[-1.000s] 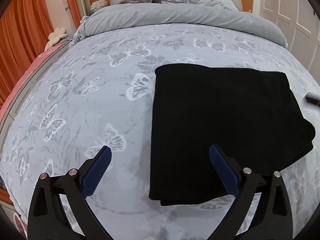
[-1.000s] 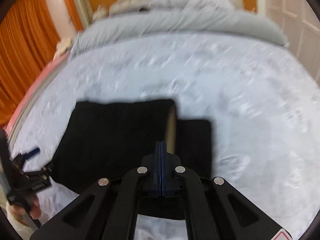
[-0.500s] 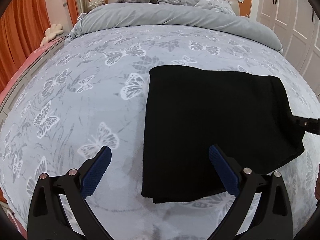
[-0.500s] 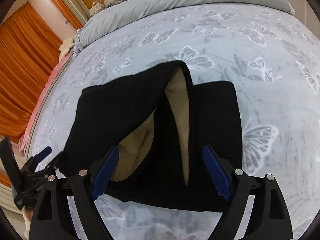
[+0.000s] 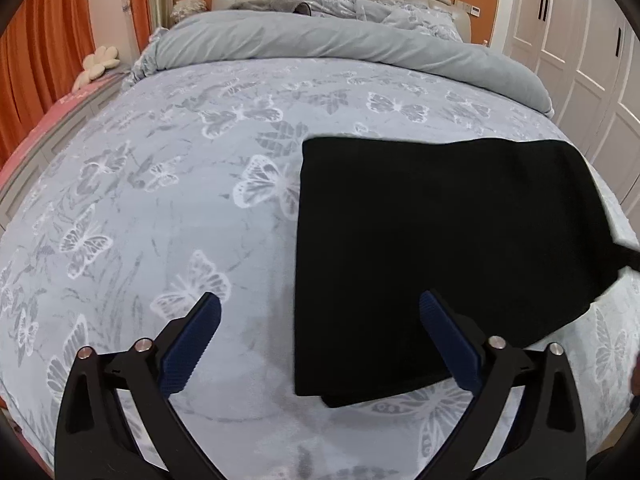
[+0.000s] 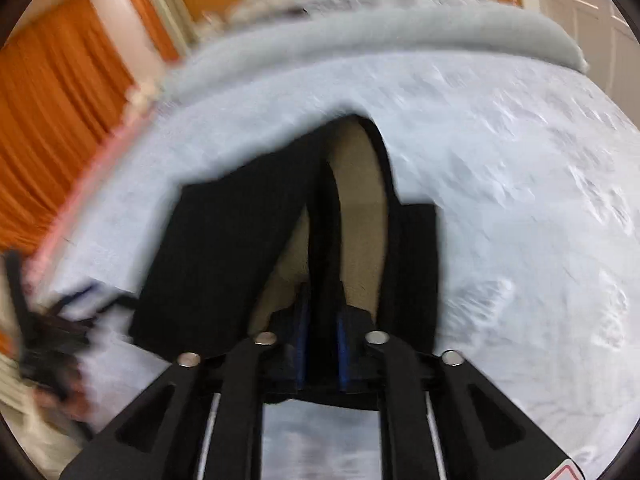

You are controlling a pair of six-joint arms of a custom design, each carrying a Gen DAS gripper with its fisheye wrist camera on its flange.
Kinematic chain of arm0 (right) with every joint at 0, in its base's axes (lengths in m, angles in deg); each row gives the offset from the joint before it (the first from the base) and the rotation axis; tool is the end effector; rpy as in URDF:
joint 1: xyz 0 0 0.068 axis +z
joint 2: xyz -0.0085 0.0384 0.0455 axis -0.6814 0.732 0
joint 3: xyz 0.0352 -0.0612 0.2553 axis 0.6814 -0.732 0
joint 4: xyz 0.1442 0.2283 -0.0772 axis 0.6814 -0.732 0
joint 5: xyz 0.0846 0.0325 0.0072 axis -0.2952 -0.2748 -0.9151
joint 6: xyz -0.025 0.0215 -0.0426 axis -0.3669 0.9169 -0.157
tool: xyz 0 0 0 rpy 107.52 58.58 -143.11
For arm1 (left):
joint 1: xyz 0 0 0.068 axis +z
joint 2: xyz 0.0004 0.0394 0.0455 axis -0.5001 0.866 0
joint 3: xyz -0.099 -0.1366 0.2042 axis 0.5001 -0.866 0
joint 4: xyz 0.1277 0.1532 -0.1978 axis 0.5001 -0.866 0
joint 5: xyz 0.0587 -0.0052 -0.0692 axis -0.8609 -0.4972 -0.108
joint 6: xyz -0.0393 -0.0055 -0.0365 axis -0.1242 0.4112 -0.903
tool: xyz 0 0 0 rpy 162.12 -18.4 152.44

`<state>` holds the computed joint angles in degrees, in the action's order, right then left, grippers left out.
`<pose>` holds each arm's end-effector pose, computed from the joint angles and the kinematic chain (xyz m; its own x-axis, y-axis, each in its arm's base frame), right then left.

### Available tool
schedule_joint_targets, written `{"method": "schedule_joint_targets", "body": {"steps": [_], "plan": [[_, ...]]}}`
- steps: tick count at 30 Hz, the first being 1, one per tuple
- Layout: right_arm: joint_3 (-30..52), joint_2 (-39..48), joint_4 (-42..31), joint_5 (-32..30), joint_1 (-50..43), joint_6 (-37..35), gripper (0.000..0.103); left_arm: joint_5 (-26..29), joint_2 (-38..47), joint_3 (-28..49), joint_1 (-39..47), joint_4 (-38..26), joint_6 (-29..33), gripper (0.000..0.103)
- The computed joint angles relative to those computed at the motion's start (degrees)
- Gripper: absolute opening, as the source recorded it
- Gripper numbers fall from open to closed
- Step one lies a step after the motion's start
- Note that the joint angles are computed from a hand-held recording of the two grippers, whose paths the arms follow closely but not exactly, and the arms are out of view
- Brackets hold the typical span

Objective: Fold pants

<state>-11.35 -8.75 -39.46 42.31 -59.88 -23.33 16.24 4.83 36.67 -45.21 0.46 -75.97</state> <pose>0.2591 -0.0631 0.1774 -0.8686 0.0155 -0.4952 -0.1322 0.9560 0.2618 0.2089 -0.0512 0.1752 -0.7741 -0.0397 -0.6318 -0.0186 0.9990 -0.0400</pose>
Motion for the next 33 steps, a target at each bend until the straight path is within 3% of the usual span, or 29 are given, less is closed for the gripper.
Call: {"method": "schedule_joint_targets", "body": {"steps": [1, 2, 4, 6, 7, 10, 13, 14, 15, 16, 17, 19, 20, 21, 24, 27, 29, 31, 33], "plan": [[1.0, 3.6, -0.1, 1.6, -0.3, 0.7, 0.024, 1.1, 1.6, 0.3, 0.1, 0.4, 0.0, 0.098], [1.5, 4.8, -0.5, -1.0, -2.1, 1.2, 0.023, 1.8, 2.9, 0.6, 0.1, 0.5, -0.2, 0.098], [1.5, -0.1, -2.3, -2.9, -5.5, 0.0, 0.029, 4.0, 5.0, 1.0, 0.4, 0.7, -0.5, 0.098], [-0.3, -6.4, -2.6, -4.0, -10.2, -3.2, 0.079, 7.6, 5.8, 1.1, 1.7, 0.7, -0.8, 0.098], [-0.7, -6.9, -3.1, -4.4, -11.5, -4.3, 0.083, 9.2, 6.3, 1.2, 2.2, 0.8, -0.9, 0.098], [1.1, 2.3, -4.8, -5.4, -14.8, -6.8, 0.08, 17.4, 12.1, 2.3, 5.3, 2.0, -1.7, 0.098], [3.9, 12.7, -7.0, -9.2, -14.6, -7.1, 0.072, 22.5, 17.9, 2.4, 7.4, 6.0, -5.2, 0.098], [4.4, 14.1, -7.6, -11.1, -14.8, -7.4, 0.065, 21.7, 17.7, 1.7, 6.8, 8.0, -6.3, 0.098], [4.5, 15.5, -7.7, -13.9, -14.6, -8.1, 0.047, 21.4, 17.7, 1.6, 6.3, 8.9, -6.2, 0.098], [4.5, 15.7, -7.5, -14.4, -13.8, -7.8, 0.043, 21.7, 18.2, 1.7, 5.6, 10.4, -6.0, 0.095], [3.3, 14.5, -5.8, -13.5, -12.9, -6.7, 0.037, 21.0, 18.5, 1.7, 4.8, 11.3, -6.1, 0.087], [2.4, 10.3, -6.0, -12.9, -11.7, -6.3, 0.027, 21.5, 17.2, 1.6, 3.7, 11.3, -5.8, 0.06], [2.1, 7.0, -7.7, -14.6, -12.5, -7.3, 0.025, 22.4, 15.5, 1.7, 3.7, 9.8, -5.5, 0.041], [2.6, 4.4, -10.8, -17.6, -13.9, -8.9, 0.023, 22.3, 13.0, 1.8, 3.8, 7.7, -5.1, 0.033], [2.1, -5.6, -22.8, -21.2, -19.0, -18.0, 0.023, 25.2, 0.0, 1.1, 5.5, -3.8, -1.7, 0.028], [-1.8, -9.6, -35.6, -20.5, -31.3, -35.3, 0.025, 28.0, -8.7, 0.2, 6.2, -13.7, 0.2, 0.029], [-7.6, -10.6, -31.4, -14.0, -34.6, -36.9, 0.035, 21.9, -15.6, -3.1, 1.1, -18.5, -1.0, 0.039], [-12.0, -9.4, -24.1, -5.1, -37.6, -34.0, 0.048, 10.7, -20.1, -7.5, -7.6, -20.3, -5.3, 0.044], [-9.2, -9.6, -28.6, -10.0, -45.9, -40.0, 0.049, 1.9, -26.2, -9.1, -14.1, -23.9, -9.8, 0.05]]}}
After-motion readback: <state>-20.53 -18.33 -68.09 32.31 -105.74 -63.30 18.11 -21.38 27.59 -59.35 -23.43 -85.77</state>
